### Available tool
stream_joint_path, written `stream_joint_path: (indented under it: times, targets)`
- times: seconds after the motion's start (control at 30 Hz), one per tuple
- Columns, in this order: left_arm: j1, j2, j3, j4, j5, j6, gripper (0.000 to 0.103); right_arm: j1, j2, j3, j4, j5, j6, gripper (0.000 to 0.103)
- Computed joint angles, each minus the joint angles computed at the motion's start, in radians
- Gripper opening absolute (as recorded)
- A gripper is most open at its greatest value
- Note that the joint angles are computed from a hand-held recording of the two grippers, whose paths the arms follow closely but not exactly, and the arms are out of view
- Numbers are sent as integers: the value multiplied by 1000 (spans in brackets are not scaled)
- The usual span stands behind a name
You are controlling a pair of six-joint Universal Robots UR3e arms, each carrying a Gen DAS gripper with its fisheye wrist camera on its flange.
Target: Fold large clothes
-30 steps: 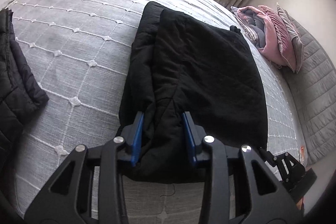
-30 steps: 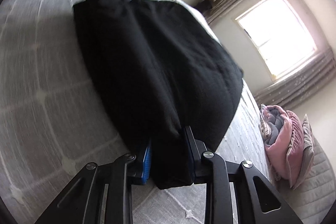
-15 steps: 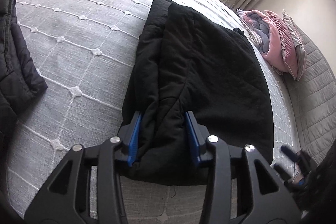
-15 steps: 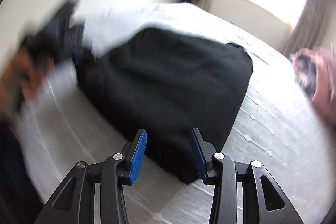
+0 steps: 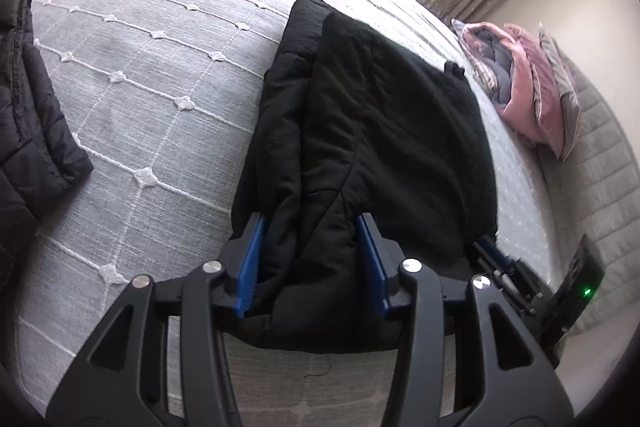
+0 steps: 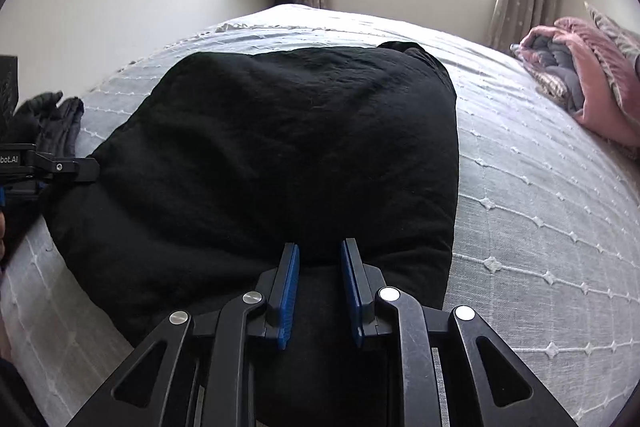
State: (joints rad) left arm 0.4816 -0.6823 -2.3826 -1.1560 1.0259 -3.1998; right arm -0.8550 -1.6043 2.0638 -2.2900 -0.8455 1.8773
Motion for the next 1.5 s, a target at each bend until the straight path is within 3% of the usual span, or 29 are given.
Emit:
stream_joint_path:
  times: [0.07,0.2,0.27,0.33,0.4,0.57,0.67,0.77,0.9,1.1,1.2,1.23,1.27,1.3,1.33,1.4,1.5]
  targets:
    - [-83,-33,27,113,82,-78,48,4,16,-71,91,-2,-10,23]
    - [-344,-241,102,412,344,-203,48,16,49,-296,385,24,-25,24]
    - [-370,-331,147,459,342,-225,48,51,105,-421,433,56,64,25]
    - [-407,-440,195,528,359,-245,48,121,176,-521,367,45,191,25]
    - [-464,-579,277,567,413,-268,48,203,283,-662,341,3,305,25]
    - [-492,-739,347,638,406,-272,48,355,595,-1104,384,-124,574,25]
    - [-523,-844,391,633,501,-280,48,415,783,-1364,430,-221,670,25]
    - [-517,-864,343,699,511,-267,48,475,926,-1502,425,-306,688,25]
    - [-522,-864,329,720,521,-274,48,516,901,-1373,289,-387,681,26]
    - [-554,-871,334,729,566,-273,48,512,840,-1228,171,-397,672,25]
    - [-542,-842,294,758,549,-273,48,485,713,-1056,98,-379,642,28]
    - [-540,-827,287,748,550,-277,48,457,631,-951,69,-354,630,36]
    - [-539,-796,280,720,553,-280,48,411,537,-846,67,-295,595,52]
    - [-537,-754,269,689,549,-276,48,345,432,-741,102,-212,512,60]
    - [-531,-721,256,674,541,-271,50,262,327,-637,165,-122,379,75]
    - [-492,-605,189,645,491,-260,56,132,147,-442,213,-75,221,77]
    - [-369,-403,69,561,338,-230,57,-68,17,-366,522,-16,-96,67]
